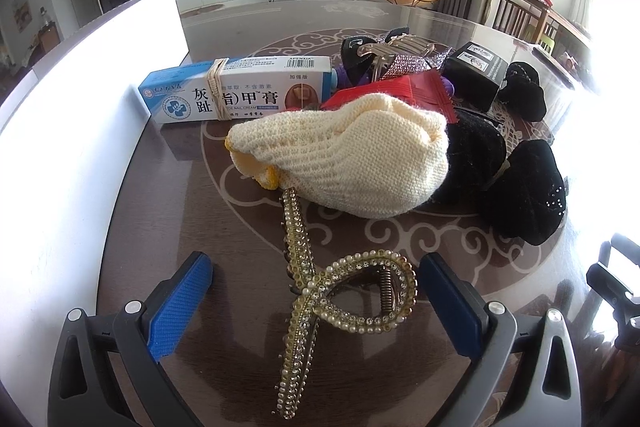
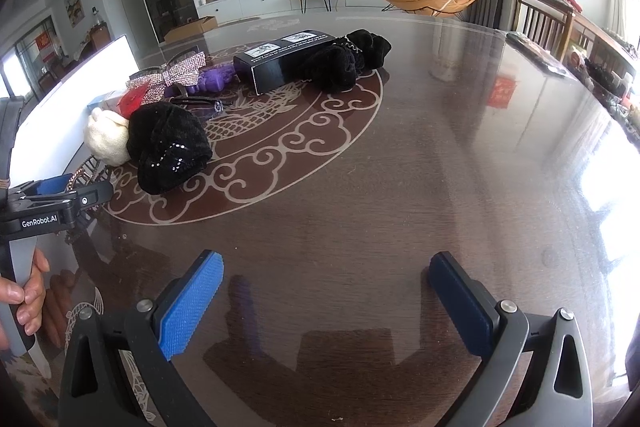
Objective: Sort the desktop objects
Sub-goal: 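Close the left gripper on the gold hair claw clip and lift, then carry the clip into the white box while the right gripper carries a black hat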
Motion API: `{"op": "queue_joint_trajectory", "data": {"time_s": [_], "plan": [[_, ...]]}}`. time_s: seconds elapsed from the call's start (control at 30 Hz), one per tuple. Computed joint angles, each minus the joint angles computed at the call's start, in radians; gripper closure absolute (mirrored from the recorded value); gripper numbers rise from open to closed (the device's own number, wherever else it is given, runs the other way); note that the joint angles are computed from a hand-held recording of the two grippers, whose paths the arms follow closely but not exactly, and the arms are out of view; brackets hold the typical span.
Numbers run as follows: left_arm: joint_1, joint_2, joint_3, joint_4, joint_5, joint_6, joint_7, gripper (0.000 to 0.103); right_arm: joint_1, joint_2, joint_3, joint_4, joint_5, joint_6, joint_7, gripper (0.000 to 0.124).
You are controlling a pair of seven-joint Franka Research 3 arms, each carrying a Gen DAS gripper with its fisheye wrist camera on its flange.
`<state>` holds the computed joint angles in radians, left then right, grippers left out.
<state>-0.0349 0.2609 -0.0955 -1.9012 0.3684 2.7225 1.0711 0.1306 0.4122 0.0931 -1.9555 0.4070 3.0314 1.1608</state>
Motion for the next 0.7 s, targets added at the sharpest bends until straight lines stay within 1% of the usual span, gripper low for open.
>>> {"op": "queue_joint_trajectory", "data": {"time_s": [0.07, 0.13, 0.17, 0.23, 0.27, 0.3, 0.4, 0.47, 0.5, 0.53, 0.57, 0.6, 0.63, 0.67, 0.7], "plan": [[-0.003, 0.003, 0.0, 0.01, 0.001, -0.016, -0.007, 0.0, 0.014, -0.001, -0.015, -0.001, -0.011, -0.001, 0.011, 0.021], [0.006, 0.01, -0.01, 0.024, -0.014, -0.027, 0.034, 0.0, 0.026, 0.0, -0.028, -0.001, -0.024, -0.003, 0.023, 0.021], [0.005, 0.007, -0.005, 0.019, -0.009, -0.016, 0.029, 0.003, 0.027, 0.0, -0.03, -0.001, -0.028, -0.002, 0.025, 0.021], [-0.002, -0.012, 0.011, -0.011, 0.018, 0.03, -0.009, 0.045, 0.023, -0.001, -0.026, -0.003, -0.029, -0.001, 0.026, 0.021], [0.0, -0.021, 0.01, -0.023, 0.019, 0.038, -0.007, 0.054, 0.024, 0.0, -0.027, -0.003, -0.032, -0.001, 0.028, 0.021], [0.004, -0.032, 0.006, -0.035, 0.015, 0.037, 0.001, 0.056, 0.026, 0.0, -0.03, -0.003, -0.035, -0.002, 0.031, 0.021], [0.02, -0.084, -0.009, -0.106, -0.019, 0.052, 0.035, 0.056, 0.011, -0.002, -0.015, -0.005, -0.027, -0.003, 0.022, 0.021], [0.028, -0.13, -0.018, -0.167, -0.046, 0.067, 0.063, 0.056, 0.022, -0.002, -0.027, -0.003, -0.047, -0.01, 0.023, 0.021], [0.029, -0.15, -0.02, -0.194, -0.055, 0.074, 0.074, 0.056, -0.003, 0.001, 0.0, 0.011, -0.052, -0.037, -0.009, 0.021], [0.03, -0.167, -0.021, -0.217, -0.063, 0.082, 0.079, 0.056, -0.057, 0.006, 0.062, 0.046, 0.007, -0.111, -0.111, 0.021], [0.03, -0.18, -0.021, -0.235, -0.07, 0.091, 0.081, 0.057, -0.112, 0.02, 0.125, 0.1, 0.088, -0.209, -0.222, 0.021], [0.03, -0.19, -0.021, -0.249, -0.08, 0.098, 0.082, 0.057, -0.133, 0.036, 0.153, 0.15, 0.104, -0.272, -0.262, 0.022], [0.03, -0.197, -0.021, -0.259, -0.09, 0.104, 0.083, 0.057, -0.118, 0.051, 0.153, 0.187, 0.055, -0.279, -0.241, 0.022], [0.03, -0.202, -0.021, -0.267, -0.103, 0.111, 0.085, 0.058, -0.068, 0.07, 0.118, 0.234, 0.026, -0.287, -0.24, 0.021], [0.031, -0.207, -0.022, -0.274, -0.117, 0.115, 0.089, 0.058, -0.03, 0.101, 0.094, 0.301, -0.01, -0.324, -0.243, 0.022]]}}
